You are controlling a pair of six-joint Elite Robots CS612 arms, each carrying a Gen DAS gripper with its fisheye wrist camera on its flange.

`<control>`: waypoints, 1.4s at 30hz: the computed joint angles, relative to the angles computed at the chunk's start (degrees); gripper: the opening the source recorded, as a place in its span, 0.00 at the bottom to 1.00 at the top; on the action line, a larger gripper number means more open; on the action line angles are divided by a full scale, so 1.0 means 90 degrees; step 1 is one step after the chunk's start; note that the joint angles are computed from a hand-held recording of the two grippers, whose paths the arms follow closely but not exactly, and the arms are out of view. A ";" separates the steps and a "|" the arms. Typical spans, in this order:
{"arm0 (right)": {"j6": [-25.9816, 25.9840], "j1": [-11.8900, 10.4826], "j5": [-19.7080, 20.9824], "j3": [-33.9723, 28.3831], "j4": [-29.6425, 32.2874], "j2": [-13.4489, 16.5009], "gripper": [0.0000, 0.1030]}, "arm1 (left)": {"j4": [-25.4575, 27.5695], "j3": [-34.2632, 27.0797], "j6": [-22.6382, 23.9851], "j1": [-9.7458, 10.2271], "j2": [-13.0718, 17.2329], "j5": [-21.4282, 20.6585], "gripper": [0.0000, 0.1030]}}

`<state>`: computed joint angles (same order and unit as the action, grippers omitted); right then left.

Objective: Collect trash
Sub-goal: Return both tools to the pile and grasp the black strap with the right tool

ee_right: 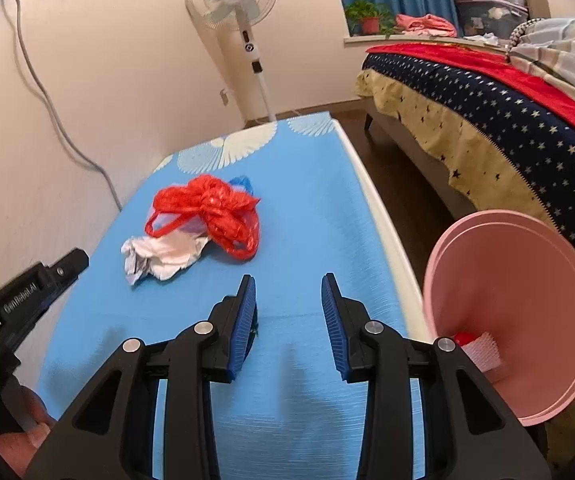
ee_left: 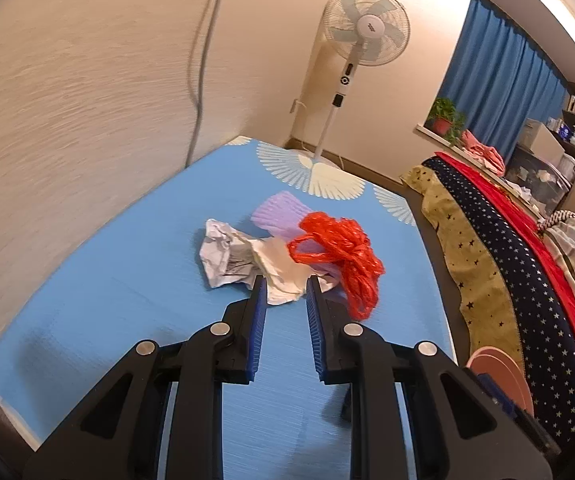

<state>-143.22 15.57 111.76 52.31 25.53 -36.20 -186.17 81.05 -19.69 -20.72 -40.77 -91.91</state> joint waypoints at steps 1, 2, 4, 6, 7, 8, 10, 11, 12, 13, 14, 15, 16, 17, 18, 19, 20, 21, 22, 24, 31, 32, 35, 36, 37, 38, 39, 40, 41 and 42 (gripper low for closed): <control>-0.0003 0.0002 -0.0035 -0.0025 0.0017 0.0024 0.35 | 0.0012 -0.0009 -0.0027 0.0005 0.0006 0.0021 0.20; -0.0009 0.0001 -0.0072 -0.0082 0.0061 0.0067 0.35 | 0.0022 -0.0021 -0.0051 0.0005 0.0012 0.0046 0.20; -0.0008 -0.0001 -0.0132 -0.0164 0.0112 0.0127 0.35 | 0.0041 -0.0043 -0.0087 0.0010 0.0026 0.0090 0.20; -0.0010 -0.0002 -0.0192 -0.0239 0.0148 0.0180 0.35 | 0.0056 -0.0074 -0.0112 0.0017 0.0048 0.0125 0.20; -0.0022 -0.0004 -0.0234 -0.0285 0.0166 0.0210 0.35 | 0.0068 -0.0089 -0.0128 0.0018 0.0057 0.0147 0.20; -0.0040 -0.0007 -0.0283 -0.0343 0.0198 0.0248 0.35 | 0.0079 -0.0104 -0.0150 0.0020 0.0067 0.0168 0.20; -0.0069 -0.0014 -0.0393 -0.0474 0.0285 0.0332 0.36 | 0.0118 -0.0150 -0.0186 0.0024 0.0094 0.0188 0.20; -0.0081 -0.0022 -0.0488 -0.0572 0.0364 0.0396 0.42 | 0.0133 -0.0165 -0.0185 0.0029 0.0105 0.0196 0.20; -0.0091 -0.0030 -0.0577 -0.0666 0.0448 0.0457 0.45 | 0.0155 -0.0185 -0.0182 0.0030 0.0119 0.0204 0.20; -0.0122 -0.0045 -0.0754 -0.0840 0.0608 0.0568 0.45 | 0.0181 -0.0205 -0.0178 0.0028 0.0132 0.0209 0.20; -0.0147 -0.0056 -0.0887 -0.1008 0.0781 0.0678 0.45 | 0.0214 -0.0227 -0.0176 0.0028 0.0148 0.0216 0.20; -0.0165 -0.0060 -0.0940 -0.1165 0.0936 0.0780 0.45 | 0.0253 -0.0253 -0.0182 0.0032 0.0163 0.0220 0.20; -0.0175 -0.0059 -0.0971 -0.1254 0.1018 0.0841 0.45 | 0.0296 -0.0278 -0.0205 0.0036 0.0180 0.0227 0.20; -0.0184 -0.0064 -0.1014 -0.1314 0.1076 0.0885 0.45 | 0.0340 -0.0308 -0.0250 0.0043 0.0200 0.0229 0.20; -0.0189 -0.0077 -0.1061 -0.1390 0.1153 0.0938 0.42 | 0.0382 -0.0336 -0.0299 0.0048 0.0220 0.0225 0.20; -0.0197 -0.0085 -0.1078 -0.1412 0.1175 0.0954 0.39 | 0.0418 -0.0365 -0.0337 0.0052 0.0240 0.0228 0.20; -0.0218 -0.0098 -0.1116 -0.1427 0.1184 0.0969 0.30 | 0.0450 -0.0399 -0.0353 0.0055 0.0262 0.0230 0.20; -0.0238 -0.0105 -0.1144 -0.1405 0.1168 0.0965 0.20 | 0.0475 -0.0428 -0.0359 0.0048 0.0280 0.0238 0.20; -0.0267 -0.0115 -0.1154 -0.1396 0.1158 0.0968 0.16 | 0.0499 -0.0459 -0.0365 0.0042 0.0301 0.0240 0.20; -0.0300 -0.0135 -0.1223 -0.1351 0.1096 0.0961 0.02 | 0.0548 -0.0519 -0.0381 0.0029 0.0343 0.0236 0.20; -0.0271 -0.0181 -0.0877 -0.1053 0.0746 0.0783 0.00 | 0.0706 -0.0718 -0.0305 -0.0014 0.0484 0.0167 0.20; -0.0209 -0.0197 -0.0757 -0.0969 0.0680 0.0727 0.00 | 0.0714 -0.0746 -0.0282 -0.0021 0.0507 0.0146 0.20; 0.0097 -0.0266 -0.0516 -0.0713 0.0505 0.0576 0.00 | 0.0736 -0.0826 -0.0252 -0.0035 0.0570 0.0005 0.20; 0.0183 -0.0293 -0.0516 -0.0648 0.0461 0.0542 0.00 | 0.0736 -0.0853 -0.0238 -0.0044 0.0591 -0.0030 0.20; 0.0233 -0.0315 -0.0557 -0.0595 0.0423 0.0512 0.00 | 0.0736 -0.0878 -0.0211 -0.0052 0.0608 -0.0033 0.20; 0.0275 -0.0339 -0.0632 -0.0513 0.0351 0.0469 0.00 | 0.0735 -0.0903 -0.0196 -0.0066 0.0623 -0.0006 0.20; 0.0309 -0.0361 -0.0755 -0.0436 0.0257 0.0431 0.00 | 0.0739 -0.0933 -0.0206 -0.0073 0.0636 0.0016 0.20; 0.0290 -0.0380 -0.0847 -0.0399 0.0190 0.0414 0.00 | 0.0740 -0.0960 -0.0232 -0.0077 0.0647 0.0046 0.20; 0.0253 -0.0391 -0.0995 -0.0293 0.0026 0.0358 0.03 | 0.0740 -0.0980 -0.0270 -0.0079 0.0654 0.0106 0.20; 0.0241 -0.0388 -0.1096 -0.0188 -0.0128 0.0301 0.07 | 0.0737 -0.0988 -0.0327 -0.0079 0.0649 0.0174 0.20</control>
<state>-141.05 12.08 101.90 50.62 24.37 -33.49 -179.54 72.16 -22.64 -21.43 -34.94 -90.34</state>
